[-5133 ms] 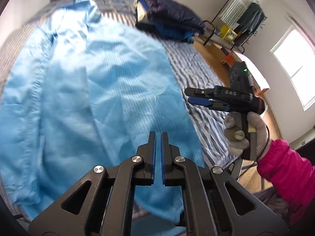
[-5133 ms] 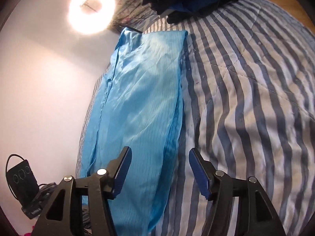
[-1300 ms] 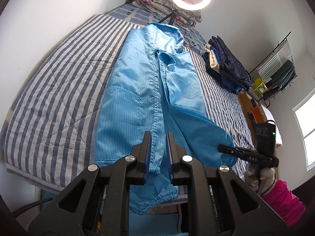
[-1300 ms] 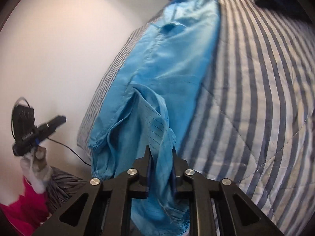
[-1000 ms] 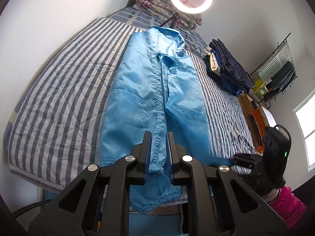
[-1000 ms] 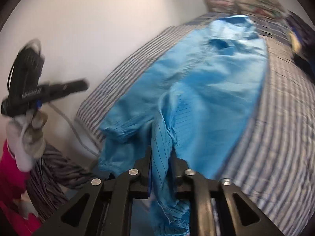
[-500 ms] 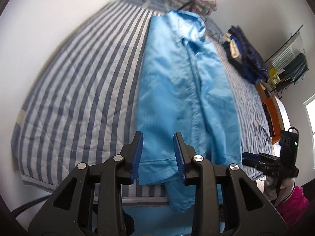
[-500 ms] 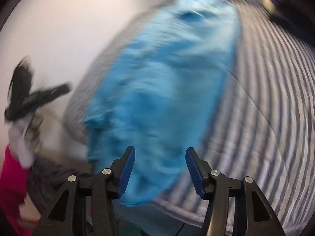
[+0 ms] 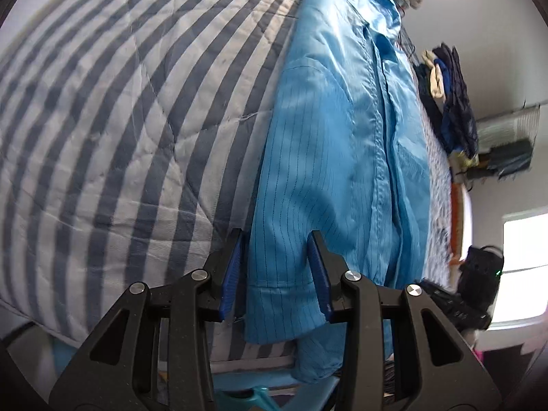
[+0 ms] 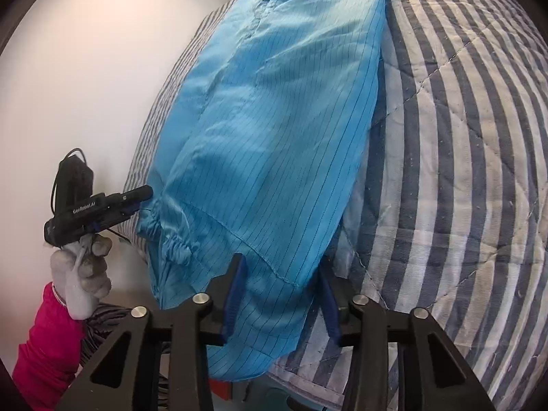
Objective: Fold large clothes
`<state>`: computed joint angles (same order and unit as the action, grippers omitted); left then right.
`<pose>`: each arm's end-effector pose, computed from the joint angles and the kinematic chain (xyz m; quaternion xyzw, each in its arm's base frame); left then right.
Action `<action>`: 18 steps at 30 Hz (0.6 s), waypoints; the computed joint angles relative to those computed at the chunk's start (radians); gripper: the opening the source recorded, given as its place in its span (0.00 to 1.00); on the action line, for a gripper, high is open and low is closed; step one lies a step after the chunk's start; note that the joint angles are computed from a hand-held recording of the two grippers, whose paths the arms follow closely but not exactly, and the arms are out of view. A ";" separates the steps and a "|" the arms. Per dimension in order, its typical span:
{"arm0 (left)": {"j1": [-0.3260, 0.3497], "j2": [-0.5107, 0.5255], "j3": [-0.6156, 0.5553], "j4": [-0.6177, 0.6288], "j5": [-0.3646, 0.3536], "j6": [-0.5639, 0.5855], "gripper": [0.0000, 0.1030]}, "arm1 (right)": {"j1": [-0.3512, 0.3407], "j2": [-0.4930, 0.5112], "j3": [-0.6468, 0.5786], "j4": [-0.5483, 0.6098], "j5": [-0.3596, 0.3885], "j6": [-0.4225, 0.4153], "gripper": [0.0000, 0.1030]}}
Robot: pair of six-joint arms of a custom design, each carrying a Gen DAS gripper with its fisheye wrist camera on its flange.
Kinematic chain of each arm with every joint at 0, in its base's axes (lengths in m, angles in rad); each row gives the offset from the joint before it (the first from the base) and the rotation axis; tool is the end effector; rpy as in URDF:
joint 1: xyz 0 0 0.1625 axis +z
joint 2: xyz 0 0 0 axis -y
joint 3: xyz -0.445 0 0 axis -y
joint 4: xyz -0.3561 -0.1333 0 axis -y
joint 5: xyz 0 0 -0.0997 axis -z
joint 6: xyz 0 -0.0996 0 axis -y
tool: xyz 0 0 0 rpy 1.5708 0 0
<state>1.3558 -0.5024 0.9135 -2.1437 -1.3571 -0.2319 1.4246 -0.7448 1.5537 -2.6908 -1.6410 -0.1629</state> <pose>-0.0263 -0.8443 0.1545 -0.0170 0.9909 -0.1019 0.0858 0.0232 -0.7093 0.1424 0.0028 -0.9873 0.1476 0.0581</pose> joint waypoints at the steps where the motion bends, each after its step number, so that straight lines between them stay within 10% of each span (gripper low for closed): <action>1: 0.000 0.002 -0.002 0.000 -0.009 0.008 0.37 | 0.000 0.001 0.001 -0.003 0.003 -0.001 0.35; 4: -0.014 0.005 0.001 -0.001 0.007 0.040 0.06 | 0.011 0.016 -0.016 -0.002 -0.020 -0.019 0.11; 6: -0.029 -0.007 0.035 -0.040 0.025 0.057 0.05 | 0.026 0.032 -0.037 0.002 -0.045 -0.018 0.01; 16: -0.057 -0.016 0.089 -0.062 0.089 0.134 0.03 | 0.053 0.026 -0.021 -0.018 -0.235 -0.033 0.05; 18: -0.056 -0.023 0.097 -0.068 0.074 0.140 0.03 | 0.070 0.022 -0.016 -0.045 -0.270 -0.052 0.22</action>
<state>1.3002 -0.5257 1.0105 -2.2116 -1.2836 -0.0922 1.4941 -0.7224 1.5375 -2.7355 -1.9106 -0.2146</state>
